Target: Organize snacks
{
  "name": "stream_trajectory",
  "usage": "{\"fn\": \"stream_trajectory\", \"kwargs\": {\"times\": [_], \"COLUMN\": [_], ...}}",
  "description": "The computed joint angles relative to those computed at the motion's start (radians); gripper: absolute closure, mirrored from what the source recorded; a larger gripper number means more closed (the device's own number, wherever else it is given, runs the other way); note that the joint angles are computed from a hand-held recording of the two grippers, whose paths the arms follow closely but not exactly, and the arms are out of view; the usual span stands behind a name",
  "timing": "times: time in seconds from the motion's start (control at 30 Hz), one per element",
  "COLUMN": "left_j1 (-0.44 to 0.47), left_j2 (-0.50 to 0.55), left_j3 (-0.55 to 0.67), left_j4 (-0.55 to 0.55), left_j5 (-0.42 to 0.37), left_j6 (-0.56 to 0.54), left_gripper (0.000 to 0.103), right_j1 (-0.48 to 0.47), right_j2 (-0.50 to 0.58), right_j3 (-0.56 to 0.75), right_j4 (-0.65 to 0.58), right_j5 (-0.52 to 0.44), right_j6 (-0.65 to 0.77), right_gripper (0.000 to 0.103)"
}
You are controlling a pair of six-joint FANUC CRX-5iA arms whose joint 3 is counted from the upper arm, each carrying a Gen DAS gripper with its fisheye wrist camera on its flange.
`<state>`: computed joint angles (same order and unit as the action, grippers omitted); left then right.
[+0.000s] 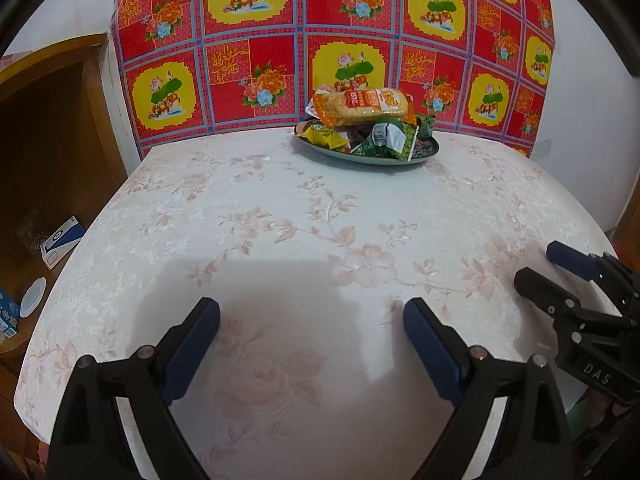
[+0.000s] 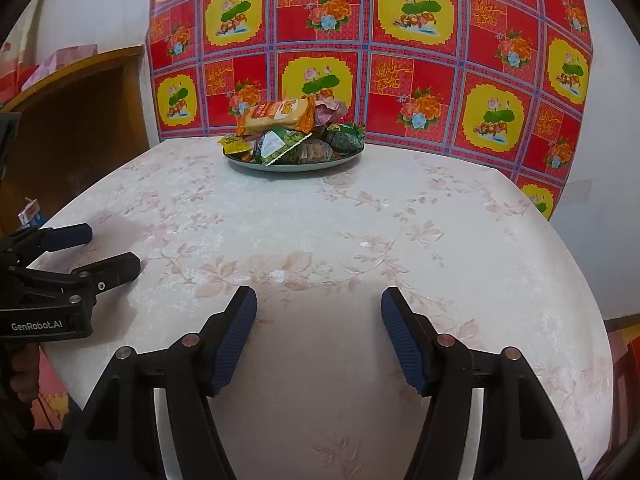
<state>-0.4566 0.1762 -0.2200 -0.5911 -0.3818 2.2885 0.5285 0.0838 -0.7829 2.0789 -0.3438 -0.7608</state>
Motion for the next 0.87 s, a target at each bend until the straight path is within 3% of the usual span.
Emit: {"fn": "stream_trajectory", "kwargs": {"times": [0.87], "left_j1": [-0.001], "left_j2": [0.0], "left_j3": [0.001], "left_j4": [0.0], "left_j5": [-0.001], "left_j6": [0.001], "left_gripper": [0.007], "right_j1": [-0.004], "right_j2": [0.0], "right_j3": [-0.002], "right_j4": [0.021], "right_j5": [-0.003], "right_j6": [-0.015], "right_gripper": [0.037]}}
